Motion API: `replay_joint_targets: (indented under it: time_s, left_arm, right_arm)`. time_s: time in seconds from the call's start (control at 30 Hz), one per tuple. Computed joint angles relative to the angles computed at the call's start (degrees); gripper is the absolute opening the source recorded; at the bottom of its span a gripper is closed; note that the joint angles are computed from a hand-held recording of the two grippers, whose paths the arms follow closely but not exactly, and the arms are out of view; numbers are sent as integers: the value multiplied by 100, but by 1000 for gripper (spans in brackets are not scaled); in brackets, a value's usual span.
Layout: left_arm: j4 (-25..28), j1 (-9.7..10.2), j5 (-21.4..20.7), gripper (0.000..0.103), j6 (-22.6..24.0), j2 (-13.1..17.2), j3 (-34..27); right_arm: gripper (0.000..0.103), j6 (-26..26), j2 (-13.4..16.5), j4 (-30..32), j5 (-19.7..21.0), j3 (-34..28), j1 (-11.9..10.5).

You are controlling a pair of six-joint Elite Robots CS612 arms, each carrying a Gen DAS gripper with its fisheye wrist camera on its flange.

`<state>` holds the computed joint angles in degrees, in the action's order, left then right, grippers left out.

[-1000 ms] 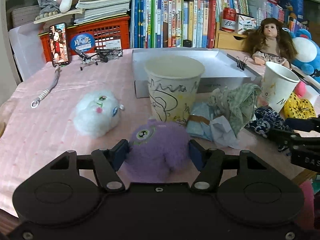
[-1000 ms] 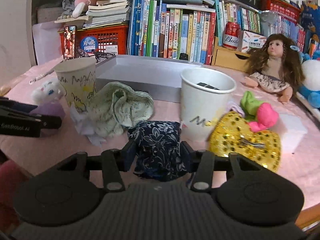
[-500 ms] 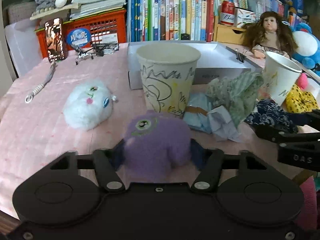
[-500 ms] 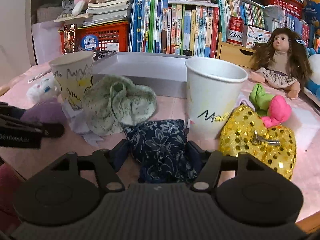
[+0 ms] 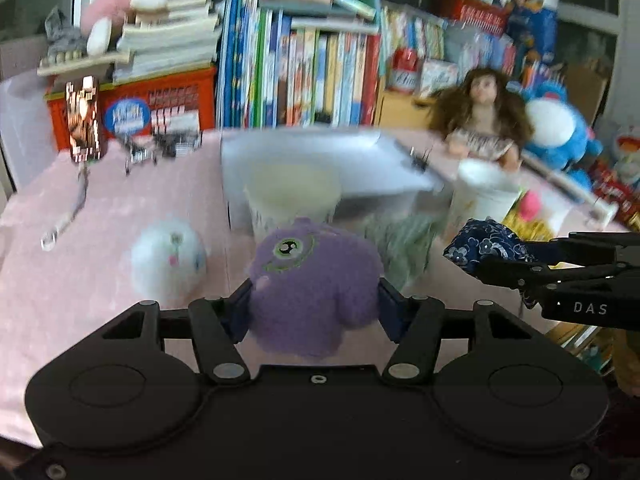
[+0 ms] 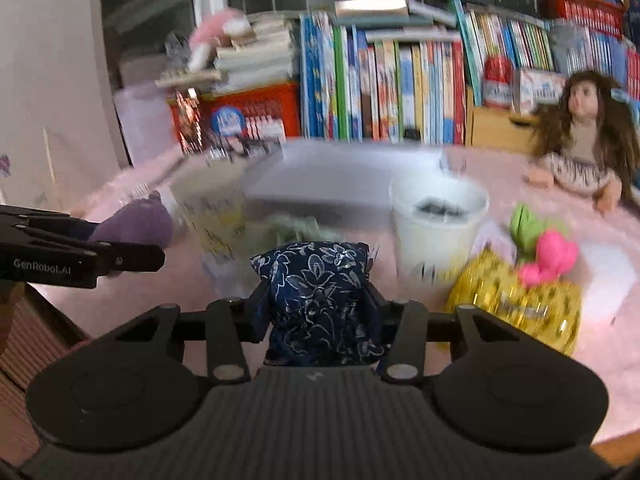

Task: Organize soft objects
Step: 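Lift the purple plush and blue pouch and carry both toward the white tray, then lower the plush and pouch into the tray and open both grippers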

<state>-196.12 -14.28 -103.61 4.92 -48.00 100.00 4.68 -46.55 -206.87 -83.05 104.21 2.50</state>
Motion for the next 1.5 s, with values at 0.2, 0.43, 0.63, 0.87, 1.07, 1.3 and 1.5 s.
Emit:
replay_joint_targets:
  time_s: [0.2,0.43,0.63,0.87,1.07,1.3,1.5]
  left_arm:
    - [-153,90,-250,59,4,-40,-332]
    - [532,94,-538,59,-95,95,-1194]
    - [2166,33,-609,59,-276,448,-2340]
    - [3823,-87,-210,59,-570,1143,-3813]
    - [5061,-166,106,59,-658,1687,-4788]
    - [5714,-201,324,59,-844,2110,-5447]
    - [6113,-193,294,59,-996,2372,-5877]
  right_arm:
    - [50,263,-84,-427,7,-99,-110]
    - [51,611,-131,5,48,-569,-265]
    - [51,752,-16,1462,19,-1386,-334]
    - [52,783,357,3384,-172,-2498,-314]
    - [52,1085,682,4422,-37,-3088,-349]
    - [52,1302,958,4686,-96,-3479,-348]
    - [54,1641,1095,4893,191,-3682,-416]
